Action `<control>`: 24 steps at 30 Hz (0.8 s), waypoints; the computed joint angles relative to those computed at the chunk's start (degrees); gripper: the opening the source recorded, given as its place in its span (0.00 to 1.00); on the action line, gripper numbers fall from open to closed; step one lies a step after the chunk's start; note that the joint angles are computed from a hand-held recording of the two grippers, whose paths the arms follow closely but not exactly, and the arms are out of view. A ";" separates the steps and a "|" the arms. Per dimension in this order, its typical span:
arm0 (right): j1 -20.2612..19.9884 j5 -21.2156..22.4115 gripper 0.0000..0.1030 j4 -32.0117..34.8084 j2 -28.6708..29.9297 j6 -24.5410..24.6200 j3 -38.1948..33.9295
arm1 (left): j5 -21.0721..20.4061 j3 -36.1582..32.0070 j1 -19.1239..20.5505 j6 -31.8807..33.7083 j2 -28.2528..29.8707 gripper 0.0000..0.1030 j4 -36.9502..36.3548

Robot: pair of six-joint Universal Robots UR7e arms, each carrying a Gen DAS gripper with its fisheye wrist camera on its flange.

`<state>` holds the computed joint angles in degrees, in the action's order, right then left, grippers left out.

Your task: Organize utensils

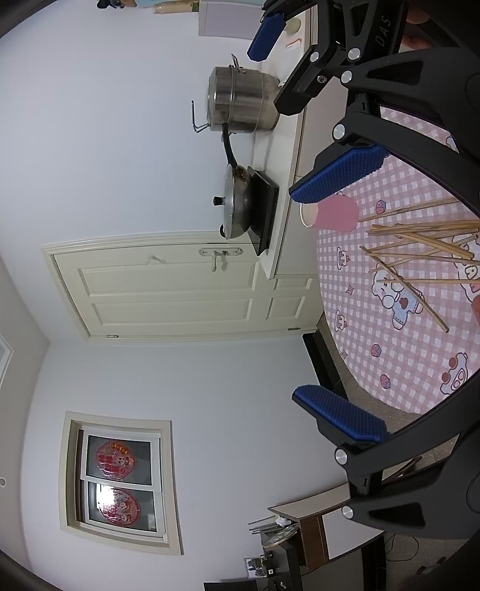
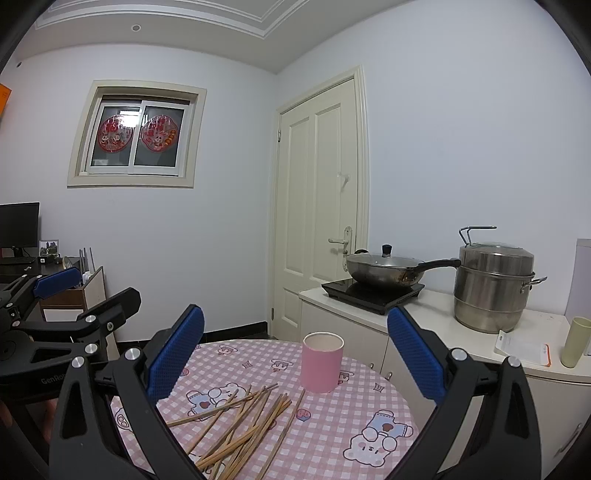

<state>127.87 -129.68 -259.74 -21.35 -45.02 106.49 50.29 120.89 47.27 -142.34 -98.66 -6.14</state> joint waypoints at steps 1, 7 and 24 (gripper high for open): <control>0.01 -0.02 0.93 0.03 -0.02 0.00 0.00 | 0.03 -0.09 0.04 -0.02 0.02 0.94 0.08; 0.28 -0.30 0.93 0.28 -0.24 0.00 0.00 | -0.12 -0.23 -0.13 -0.30 -0.07 0.94 0.50; 0.23 -0.31 0.93 0.09 -0.19 -0.17 0.01 | 0.37 -0.20 0.30 -0.11 -0.08 0.94 0.27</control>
<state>128.11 -129.99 -259.66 -21.55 -45.20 106.50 50.66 120.70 47.57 -142.46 -98.75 -5.87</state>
